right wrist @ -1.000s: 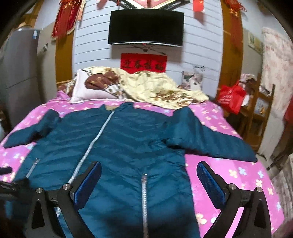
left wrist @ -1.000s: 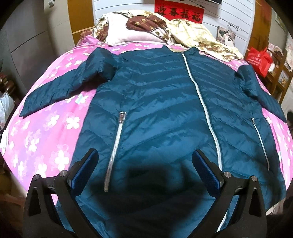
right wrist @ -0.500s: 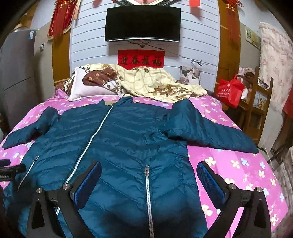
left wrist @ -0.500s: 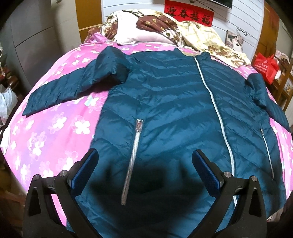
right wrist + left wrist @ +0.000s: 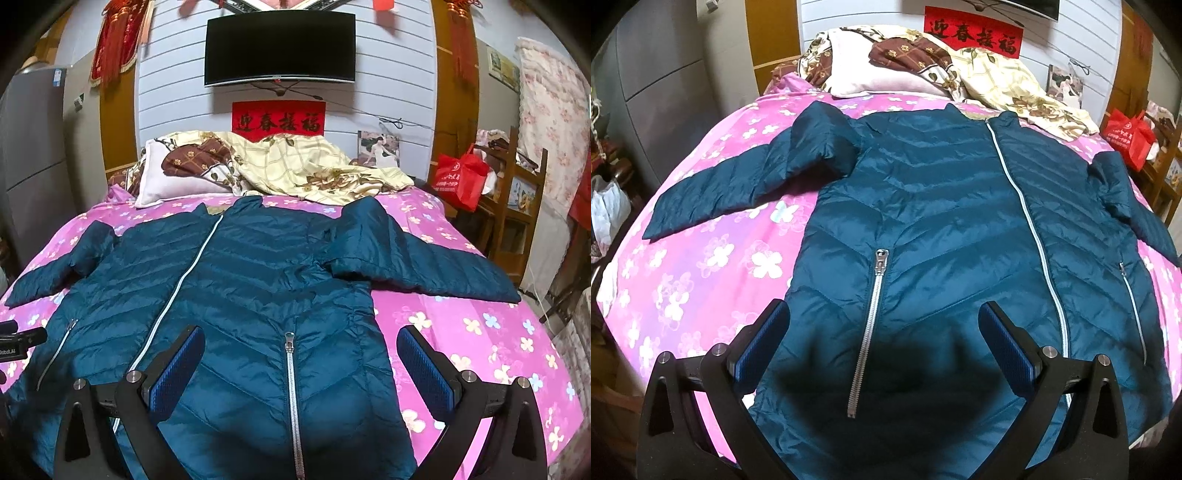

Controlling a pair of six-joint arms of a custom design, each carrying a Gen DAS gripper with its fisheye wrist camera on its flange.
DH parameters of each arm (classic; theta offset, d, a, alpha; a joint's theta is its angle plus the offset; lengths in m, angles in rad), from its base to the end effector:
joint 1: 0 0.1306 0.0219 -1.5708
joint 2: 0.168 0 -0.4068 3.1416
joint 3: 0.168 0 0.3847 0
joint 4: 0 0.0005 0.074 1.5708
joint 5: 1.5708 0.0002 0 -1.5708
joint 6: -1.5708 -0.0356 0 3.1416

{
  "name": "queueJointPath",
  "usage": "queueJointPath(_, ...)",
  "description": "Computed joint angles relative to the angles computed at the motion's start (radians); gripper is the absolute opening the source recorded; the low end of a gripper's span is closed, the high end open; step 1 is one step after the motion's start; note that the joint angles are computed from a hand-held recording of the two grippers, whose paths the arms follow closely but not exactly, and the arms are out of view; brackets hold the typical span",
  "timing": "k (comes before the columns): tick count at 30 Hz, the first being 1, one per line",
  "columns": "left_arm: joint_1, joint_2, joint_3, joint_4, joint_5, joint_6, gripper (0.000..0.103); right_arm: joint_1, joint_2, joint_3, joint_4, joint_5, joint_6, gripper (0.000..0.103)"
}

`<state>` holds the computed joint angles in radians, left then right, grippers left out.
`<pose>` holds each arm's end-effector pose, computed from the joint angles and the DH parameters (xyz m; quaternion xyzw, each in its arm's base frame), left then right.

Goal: Fold large clothes

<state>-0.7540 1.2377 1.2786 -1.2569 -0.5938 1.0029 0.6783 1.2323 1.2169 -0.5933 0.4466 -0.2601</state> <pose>0.2868 -0.2427 0.4505 -0.1681 0.9276 0.0539 0.3294 0.3405 0.2540 0.4647 -0.0792 0.8669 0.0289 0.4912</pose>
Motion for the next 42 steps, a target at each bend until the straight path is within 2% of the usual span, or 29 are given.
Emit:
queueJointPath(6,-0.004,-0.011,-0.011,0.029,-0.022,-0.019,0.103,-0.01,-0.011,-0.007,0.0,-0.015,-0.015,0.103)
queueJointPath(11,0.075,-0.077,-0.064,0.125,0.078,-0.052,0.103,-0.012,-0.013,-0.009,0.004,-0.02,-0.011,0.103)
queueJointPath(14,0.138,-0.104,-0.089,0.154,0.098,-0.096,0.103,-0.012,-0.011,-0.006,0.001,-0.017,-0.007,0.103)
queueJointPath(16,0.214,-0.135,-0.114,0.186,0.129,-0.124,0.103,-0.011,-0.008,-0.002,-0.004,-0.021,-0.008,0.103)
queueJointPath(19,0.346,-0.158,-0.137,0.196,0.181,-0.18,0.103,-0.009,0.003,0.007,-0.017,-0.023,-0.004,0.103)
queueJointPath(22,0.47,-0.182,-0.159,0.194,0.166,-0.247,0.103,-0.004,0.009,0.011,-0.023,-0.018,0.002,0.103)
queueJointPath(24,0.587,-0.212,-0.189,0.222,0.189,-0.31,0.102,-0.002,0.009,0.01,-0.024,-0.016,0.006,0.103)
queueJointPath(26,0.704,-0.234,-0.213,0.231,0.164,-0.362,0.102,-0.001,0.01,0.011,-0.025,-0.02,0.007,0.103)
queueJointPath(28,0.817,-0.249,-0.242,0.252,0.159,-0.426,0.095,0.001,0.014,0.013,-0.031,-0.018,0.009,0.103)
queueJointPath(30,0.968,-0.25,-0.271,0.273,0.232,-0.478,0.089,0.0,0.018,0.016,-0.038,-0.024,0.01,0.103)
queueJointPath(33,1.162,-0.234,-0.301,0.294,0.367,-0.495,0.079,0.0,0.027,0.024,-0.045,-0.03,0.011,0.103)
queueJointPath(36,1.249,-0.206,-0.317,0.312,0.43,-0.493,0.079,0.004,0.04,0.033,-0.055,-0.031,0.016,0.103)
queueJointPath(40,1.249,-0.186,-0.323,0.368,0.468,-0.506,0.079,0.013,0.065,0.049,-0.064,-0.029,0.032,0.103)
queueJointPath(42,1.251,-0.192,-0.34,0.436,0.577,-0.491,0.079,0.023,0.081,0.061,-0.071,-0.022,0.045,0.103)
